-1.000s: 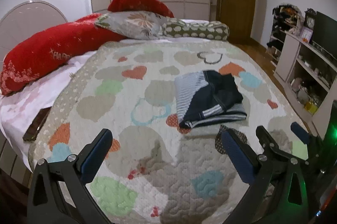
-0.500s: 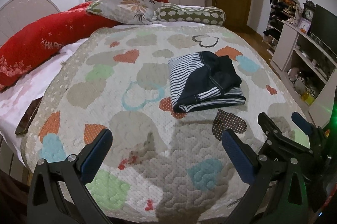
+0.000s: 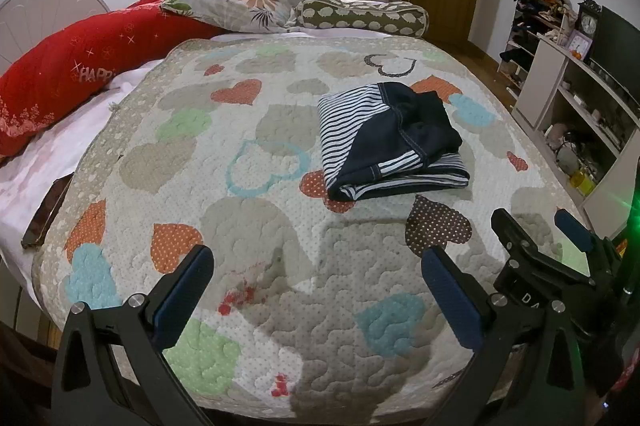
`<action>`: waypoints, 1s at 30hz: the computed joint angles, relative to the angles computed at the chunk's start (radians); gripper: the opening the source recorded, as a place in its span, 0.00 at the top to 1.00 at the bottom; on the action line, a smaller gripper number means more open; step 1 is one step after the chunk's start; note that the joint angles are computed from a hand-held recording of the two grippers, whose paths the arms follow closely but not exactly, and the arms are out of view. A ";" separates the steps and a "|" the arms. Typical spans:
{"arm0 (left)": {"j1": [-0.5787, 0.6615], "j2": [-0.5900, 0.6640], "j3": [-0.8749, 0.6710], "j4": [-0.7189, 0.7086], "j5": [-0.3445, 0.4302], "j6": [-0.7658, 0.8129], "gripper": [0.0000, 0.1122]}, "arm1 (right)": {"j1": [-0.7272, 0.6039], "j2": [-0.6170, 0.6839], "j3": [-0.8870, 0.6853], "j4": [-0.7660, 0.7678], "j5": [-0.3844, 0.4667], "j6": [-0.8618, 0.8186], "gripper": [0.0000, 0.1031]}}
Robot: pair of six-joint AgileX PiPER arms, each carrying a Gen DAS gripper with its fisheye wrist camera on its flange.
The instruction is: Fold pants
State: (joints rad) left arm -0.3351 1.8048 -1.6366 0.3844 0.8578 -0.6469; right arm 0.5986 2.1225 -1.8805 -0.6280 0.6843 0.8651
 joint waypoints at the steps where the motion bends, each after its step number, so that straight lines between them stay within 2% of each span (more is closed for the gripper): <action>1: 0.001 0.000 0.001 -0.002 0.000 0.001 0.08 | 0.002 0.001 0.000 -0.001 0.001 0.000 0.07; 16: 0.012 0.018 0.000 -0.028 0.009 0.025 0.08 | -0.003 0.017 -0.019 0.039 0.019 -0.028 0.07; 30: 0.050 0.076 -0.003 -0.113 0.029 0.068 0.08 | -0.014 0.040 -0.040 0.082 0.040 -0.055 0.07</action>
State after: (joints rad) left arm -0.2853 1.8810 -1.6398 0.2710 0.8873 -0.5793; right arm 0.5843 2.1622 -1.9203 -0.5459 0.7240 0.8105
